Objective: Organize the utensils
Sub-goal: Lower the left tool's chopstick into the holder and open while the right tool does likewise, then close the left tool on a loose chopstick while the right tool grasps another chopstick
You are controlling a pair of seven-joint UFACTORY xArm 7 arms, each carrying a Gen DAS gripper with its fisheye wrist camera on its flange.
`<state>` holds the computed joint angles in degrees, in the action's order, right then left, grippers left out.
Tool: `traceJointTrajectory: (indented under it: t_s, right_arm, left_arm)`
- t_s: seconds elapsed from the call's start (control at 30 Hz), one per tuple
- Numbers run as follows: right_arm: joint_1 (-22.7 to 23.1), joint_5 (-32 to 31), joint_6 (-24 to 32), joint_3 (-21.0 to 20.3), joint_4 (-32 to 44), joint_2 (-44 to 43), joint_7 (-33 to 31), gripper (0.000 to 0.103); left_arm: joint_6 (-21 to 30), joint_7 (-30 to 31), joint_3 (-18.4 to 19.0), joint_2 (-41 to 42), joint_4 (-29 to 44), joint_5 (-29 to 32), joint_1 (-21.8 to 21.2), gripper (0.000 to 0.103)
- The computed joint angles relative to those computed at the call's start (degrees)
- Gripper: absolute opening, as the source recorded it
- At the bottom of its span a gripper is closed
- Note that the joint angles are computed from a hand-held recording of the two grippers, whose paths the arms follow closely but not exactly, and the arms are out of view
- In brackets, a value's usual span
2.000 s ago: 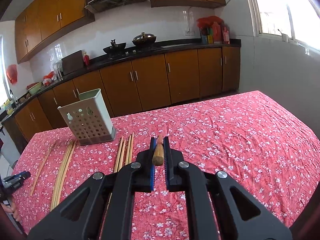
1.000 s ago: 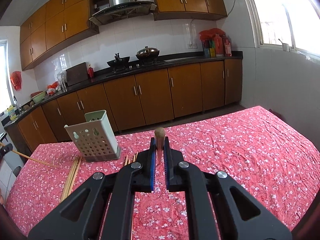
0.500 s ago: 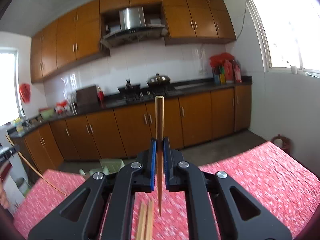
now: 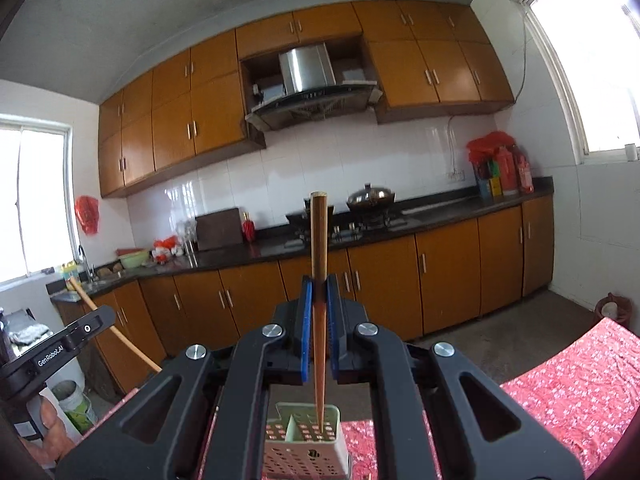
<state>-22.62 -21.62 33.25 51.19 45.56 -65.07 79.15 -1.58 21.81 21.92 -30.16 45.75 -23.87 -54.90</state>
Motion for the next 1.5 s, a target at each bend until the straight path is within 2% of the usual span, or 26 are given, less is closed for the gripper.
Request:
traceJointTrajectory:
  t_s: [0.13, 0.27, 0.33, 0.37, 0.43, 0.47, 0.57, 0.73, 0.83, 0.9, 1.0, 1.13, 1.27, 1.4, 1.5]
  right_arm:
    - [1.1, 1.2, 0.4, 0.7, -1.1, 2.7, 0.9, 0.008]
    - [3.1, 1.1, 1.7, 0.3, -1.1, 4.8, 1.2, 0.008]
    - [3.8, 0.6, 2.7, 0.2, -0.8, 5.4, 1.3, 0.009]
    - [4.3, 0.3, 3.3, -0.1, -0.5, 5.5, 1.2, 0.01]
    - [5.2, 0.0, 4.7, 0.0, -0.3, 5.2, 1.7, 0.029]
    - [5.2, -0.3, 5.1, 0.1, -0.1, 5.1, 2.0, 0.032]
    - [7.1, -0.7, 8.4, -0.1, 0.6, 3.5, 1.8, 0.033]
    - [12.8, 1.6, 16.8, 0.2, -0.3, 0.6, 1.7, 0.033]
    - [18.9, 6.0, 22.5, 0.8, -3.5, 0.8, 3.4, 0.033]
    - [23.7, 9.2, 23.7, 0.9, -7.0, 2.7, 5.8, 0.032]
    - [30.5, 15.0, 19.8, 0.5, -13.4, 7.7, 11.1, 0.018]
    - [35.1, 18.6, 12.6, 1.5, -18.6, 14.4, 17.3, 0.014]
    - [35.1, 16.6, 7.6, 2.4, -18.9, 19.6, 20.6, 0.014]
    - [34.6, 13.0, 6.6, 2.1, -17.6, 24.3, 21.7, 0.014]
    - [34.2, 10.0, 8.0, 2.4, -16.2, 27.0, 23.1, 0.014]
  left_arm:
    - [0.5, 0.5, 1.2, 3.0, -0.2, -0.8, -1.5, 0.008]
    - [2.0, 1.7, 0.6, 4.5, 0.0, -2.7, -0.6, 0.008]
    - [2.3, 2.5, 0.0, 4.4, 0.0, -3.7, 0.4, 0.013]
    - [2.3, 2.6, -0.7, 4.3, 0.0, -4.1, 1.2, 0.015]
    - [2.2, 2.9, -1.8, 3.3, -0.5, -4.6, 2.7, 0.023]
    - [2.1, 2.9, -2.1, 2.9, -0.6, -4.7, 3.2, 0.023]
    - [2.4, 2.6, -3.3, 0.4, -1.9, -4.6, 5.2, 0.024]
    - [4.8, 0.9, -6.7, -6.4, -7.3, -1.2, 13.1, 0.032]
    - [7.6, 0.1, -8.5, -10.1, -11.7, 1.3, 18.7, 0.034]
    - [10.1, -0.1, -9.5, -12.1, -15.2, 3.0, 22.6, 0.034]
    - [13.1, 0.6, -10.8, -13.7, -20.7, 5.6, 27.5, 0.034]
    - [16.4, 1.8, -11.1, -14.6, -25.9, 6.5, 30.4, 0.034]
    - [18.2, 2.7, -11.8, -15.5, -29.2, 6.4, 31.7, 0.034]
    - [18.8, 3.4, -12.4, -16.7, -31.2, 6.2, 31.8, 0.034]
    - [19.5, 3.4, -12.8, -16.6, -31.1, 6.0, 31.6, 0.034]
